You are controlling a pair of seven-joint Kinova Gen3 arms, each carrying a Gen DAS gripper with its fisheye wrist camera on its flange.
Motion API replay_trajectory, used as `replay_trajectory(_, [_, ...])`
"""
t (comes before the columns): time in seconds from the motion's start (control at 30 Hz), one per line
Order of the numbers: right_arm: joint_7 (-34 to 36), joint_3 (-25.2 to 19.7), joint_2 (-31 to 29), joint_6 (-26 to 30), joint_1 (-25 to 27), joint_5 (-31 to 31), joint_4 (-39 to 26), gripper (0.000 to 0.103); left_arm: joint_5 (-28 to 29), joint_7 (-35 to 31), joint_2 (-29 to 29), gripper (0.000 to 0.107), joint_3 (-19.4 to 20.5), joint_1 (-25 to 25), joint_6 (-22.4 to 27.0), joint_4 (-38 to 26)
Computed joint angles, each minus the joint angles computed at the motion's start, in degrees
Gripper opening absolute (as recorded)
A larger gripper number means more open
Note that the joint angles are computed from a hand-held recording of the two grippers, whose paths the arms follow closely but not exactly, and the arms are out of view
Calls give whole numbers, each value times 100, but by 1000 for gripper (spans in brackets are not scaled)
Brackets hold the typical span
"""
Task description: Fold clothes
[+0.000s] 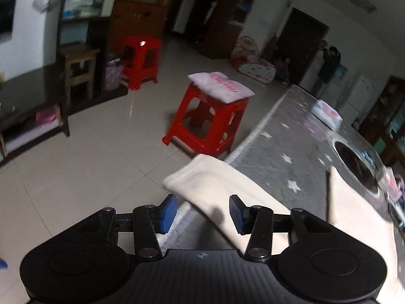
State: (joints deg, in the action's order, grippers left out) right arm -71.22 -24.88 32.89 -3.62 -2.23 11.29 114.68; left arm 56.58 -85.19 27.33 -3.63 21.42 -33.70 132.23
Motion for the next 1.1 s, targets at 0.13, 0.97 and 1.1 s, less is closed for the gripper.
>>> replay_trajectory(0.13, [-16, 86, -23, -26, -90, -15, 11, 48, -792, 801, 45, 48, 43, -461, 391, 18])
replay_trajectory(0.97, [-290, -27, -27, -198, 60, 127, 117, 49, -3534, 1194, -208, 1, 1239, -237, -1918, 183])
replay_trajectory(1.1, [-413, -69, -75, -280, 157, 163, 199, 49, -4139, 737, -31, 1, 1245, -7, -1520, -293])
